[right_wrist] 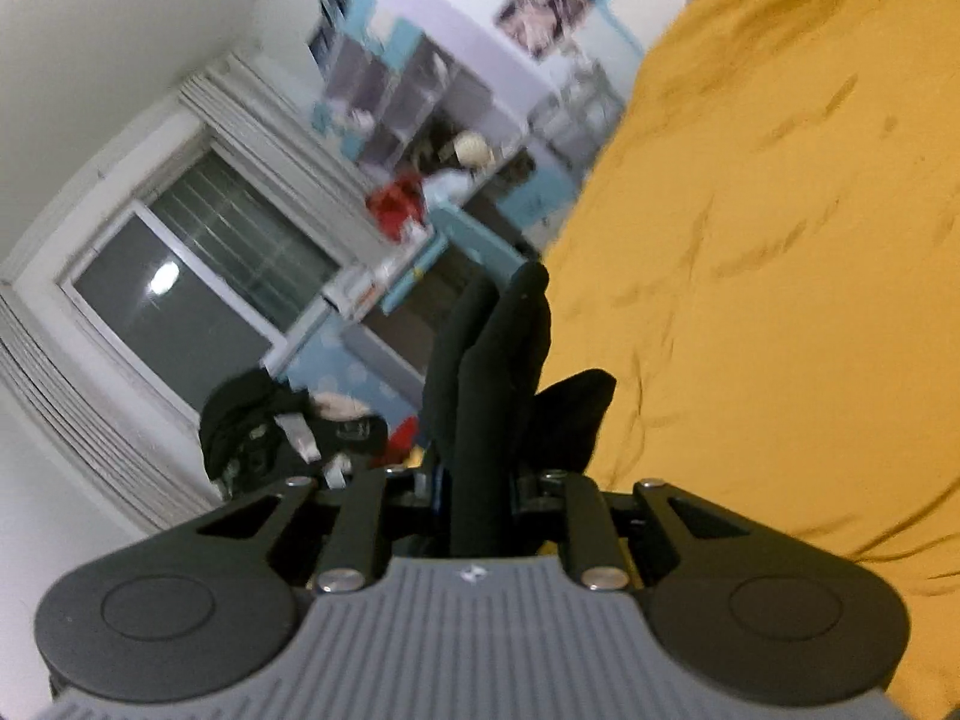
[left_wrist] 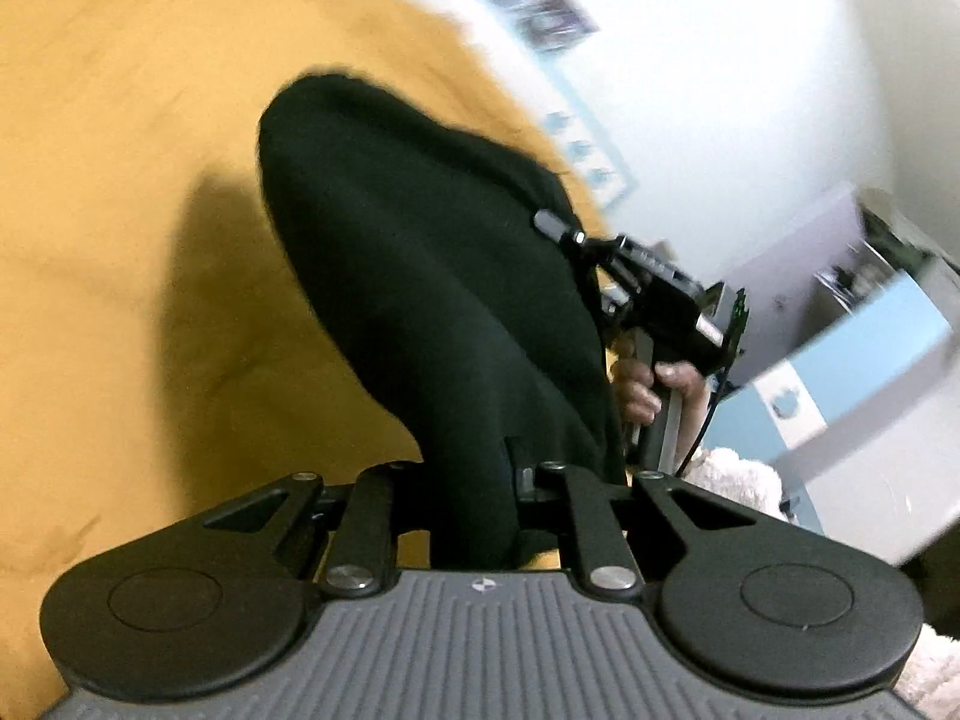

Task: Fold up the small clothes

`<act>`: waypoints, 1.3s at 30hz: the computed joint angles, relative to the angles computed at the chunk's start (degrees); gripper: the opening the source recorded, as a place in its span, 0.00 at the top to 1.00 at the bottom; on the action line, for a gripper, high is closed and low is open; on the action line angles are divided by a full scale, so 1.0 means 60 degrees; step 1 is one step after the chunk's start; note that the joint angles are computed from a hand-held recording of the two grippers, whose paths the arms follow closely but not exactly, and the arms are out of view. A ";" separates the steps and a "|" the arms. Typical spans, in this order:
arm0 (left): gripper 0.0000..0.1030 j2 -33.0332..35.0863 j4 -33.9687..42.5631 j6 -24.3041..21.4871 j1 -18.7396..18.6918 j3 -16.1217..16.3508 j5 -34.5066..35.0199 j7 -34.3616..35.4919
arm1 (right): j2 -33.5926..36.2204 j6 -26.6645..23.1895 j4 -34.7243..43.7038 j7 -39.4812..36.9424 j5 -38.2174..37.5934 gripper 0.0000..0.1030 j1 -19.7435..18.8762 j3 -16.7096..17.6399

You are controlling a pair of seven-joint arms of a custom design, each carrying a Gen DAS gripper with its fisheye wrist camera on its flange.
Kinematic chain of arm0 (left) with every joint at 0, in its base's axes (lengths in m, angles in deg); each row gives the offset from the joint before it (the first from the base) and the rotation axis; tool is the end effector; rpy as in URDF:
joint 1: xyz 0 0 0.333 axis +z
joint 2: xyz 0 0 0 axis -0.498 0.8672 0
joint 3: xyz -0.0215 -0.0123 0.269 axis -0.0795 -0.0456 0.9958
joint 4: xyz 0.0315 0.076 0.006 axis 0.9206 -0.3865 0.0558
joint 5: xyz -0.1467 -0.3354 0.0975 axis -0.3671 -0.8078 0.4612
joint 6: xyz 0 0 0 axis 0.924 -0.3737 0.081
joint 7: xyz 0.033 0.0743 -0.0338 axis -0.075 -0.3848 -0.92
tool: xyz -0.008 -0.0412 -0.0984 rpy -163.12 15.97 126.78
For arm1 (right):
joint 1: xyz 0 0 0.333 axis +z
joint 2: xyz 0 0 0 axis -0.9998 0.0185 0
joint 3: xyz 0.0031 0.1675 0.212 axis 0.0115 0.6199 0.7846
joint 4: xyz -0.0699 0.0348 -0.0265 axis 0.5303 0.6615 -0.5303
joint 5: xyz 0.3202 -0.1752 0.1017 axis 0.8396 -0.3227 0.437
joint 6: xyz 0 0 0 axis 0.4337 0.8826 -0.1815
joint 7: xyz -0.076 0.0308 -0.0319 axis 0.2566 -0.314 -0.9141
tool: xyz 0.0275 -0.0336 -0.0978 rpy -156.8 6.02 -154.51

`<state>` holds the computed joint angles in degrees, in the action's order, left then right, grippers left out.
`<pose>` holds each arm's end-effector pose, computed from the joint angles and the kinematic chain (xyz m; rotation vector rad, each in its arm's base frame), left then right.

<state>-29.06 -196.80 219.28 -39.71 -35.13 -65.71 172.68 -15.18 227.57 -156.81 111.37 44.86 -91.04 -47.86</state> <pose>0.4213 -0.0672 0.5519 1.8171 -1.7431 1.5001 0.6918 0.0760 0.5587 -1.2126 1.4126 0.1377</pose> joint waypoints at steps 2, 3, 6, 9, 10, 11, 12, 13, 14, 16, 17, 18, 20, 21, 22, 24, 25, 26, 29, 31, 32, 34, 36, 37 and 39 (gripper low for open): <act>0.83 0.0390 -0.0397 -0.0247 0.0183 0.0056 0.0207 -0.0472 | 0.1023 0.0123 0.0647 0.0701 -0.0550 0.87 0.0344 -0.0010; 0.84 0.0679 -0.0604 -0.0275 0.0294 -0.0031 0.0393 -0.0678 | 0.1470 0.0172 0.0878 0.1193 -0.1068 0.87 0.0515 -0.0071; 0.84 0.0715 -0.1266 -0.0096 0.0156 0.0208 -0.0762 0.0444 | 0.2420 0.0367 0.1324 0.2916 -0.3061 0.83 0.1245 -0.0637; 0.82 0.0816 -0.1169 -0.0471 0.0322 0.0200 -0.0989 0.0638 | 0.2461 0.0721 0.0819 0.2810 -0.2622 0.61 0.0698 -0.0004; 0.82 0.0817 -0.1128 -0.0521 0.0395 0.0108 -0.0868 0.0636 | 0.2434 0.0681 0.0778 0.2732 -0.2748 0.57 0.0574 0.0097; 0.81 0.0982 -0.0923 -0.0766 0.0563 0.0215 -0.0606 0.0681 | 0.2343 0.0643 0.0695 0.2593 -0.3013 0.52 0.0507 0.0144; 0.79 0.1009 -0.0815 -0.1020 0.0720 0.0245 -0.0312 0.0639 | 0.2241 0.0628 0.0650 0.2551 -0.3462 0.48 0.0533 0.0090; 0.78 0.1125 -0.0548 -0.1279 0.0882 0.0262 0.0027 0.0524 | 0.2038 0.0736 0.0469 0.2655 -0.3968 0.40 0.0619 -0.0038; 0.75 0.0997 -0.0489 -0.1543 0.1105 0.0288 0.0430 0.0342 | 0.1635 0.1071 0.0070 0.2989 -0.4642 0.37 0.0859 -0.0306; 0.74 0.0465 -0.0694 -0.1773 0.1417 0.0234 0.0892 -0.0182 | 0.0689 0.1785 -0.1142 0.3256 -0.5523 0.39 0.1058 -0.0571; 0.74 0.0119 -0.0839 -0.1747 0.1551 0.0191 0.1079 -0.0418 | 0.0020 0.2236 -0.1923 0.2912 -0.5578 0.39 0.0977 -0.0407; 0.71 -0.0207 -0.0972 -0.1615 0.1688 0.0097 0.1348 -0.0667 | -0.0693 0.2510 -0.2702 0.2059 -0.5023 0.39 0.0588 0.0017; 0.70 -0.0735 -0.1091 -0.1100 0.1809 -0.0228 0.1947 -0.1101 | -0.2060 0.2607 -0.4020 -0.0372 -0.2861 0.39 -0.0013 0.0758; 0.70 -0.0949 -0.1146 -0.0793 0.1739 -0.0307 0.2108 -0.1090 | -0.2793 0.2463 -0.4679 -0.1536 -0.1726 0.39 -0.0128 0.0912; 0.70 -0.1017 -0.1136 -0.0460 0.1526 -0.0282 0.2041 -0.0900 | -0.3438 0.2197 -0.5246 -0.2560 -0.0739 0.39 -0.0138 0.0922; 0.65 -0.0894 -0.1071 0.0129 0.0928 -0.0054 0.1440 -0.0419 | -0.4357 0.1974 -0.6092 -0.3878 0.0215 0.40 0.0185 0.0846; 0.63 -0.0706 -0.0976 0.0407 0.0626 0.0061 0.1047 -0.0107 | -0.4601 0.2167 -0.6380 -0.4040 0.0088 0.41 0.0404 0.0851; 0.62 -0.0396 -0.0796 0.0638 0.0421 0.0114 0.0776 0.0120 | -0.4699 0.2334 -0.6571 -0.3958 -0.0285 0.44 0.0600 0.0873; 0.62 0.0303 -0.0490 0.0885 0.0168 0.0068 0.0501 0.0392 | -0.4894 0.2804 -0.7376 -0.1723 -0.2790 0.55 0.0790 0.0950; 0.62 0.0910 -0.0172 0.0548 0.0137 0.0033 0.0578 0.0260 | -0.5008 0.2893 -0.7954 -0.0808 -0.3549 0.56 0.0855 0.0792; 0.65 0.0999 -0.0148 0.0491 0.0221 -0.0081 0.0722 0.0087 | -0.5116 0.2997 -0.8268 -0.0951 -0.3537 0.55 0.0967 0.0654; 0.68 0.1143 -0.0168 0.0369 0.0301 -0.0143 0.0821 0.0120 | -0.5487 0.3118 -0.8954 -0.1641 -0.3036 0.55 0.1088 0.0431; 0.69 0.1141 -0.0145 0.0269 0.0349 -0.0141 0.0727 0.0086 | -0.5344 0.3087 -0.8826 -0.1407 -0.3171 0.55 0.1447 0.0035; 0.69 0.1081 -0.0151 0.0165 0.0391 -0.0117 0.0710 0.0063 | -0.5449 0.2976 -0.8881 -0.1235 -0.3237 0.55 0.1521 -0.0097; 0.68 0.0837 -0.0196 -0.0027 0.0397 -0.0034 0.0492 0.0095 | -0.5546 0.2751 -0.8769 -0.0640 -0.3553 0.53 0.1637 -0.0302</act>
<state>-24.04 -197.97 219.12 -37.33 -35.33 -62.77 173.26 -48.46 244.08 -209.42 107.53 23.54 -81.21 -49.68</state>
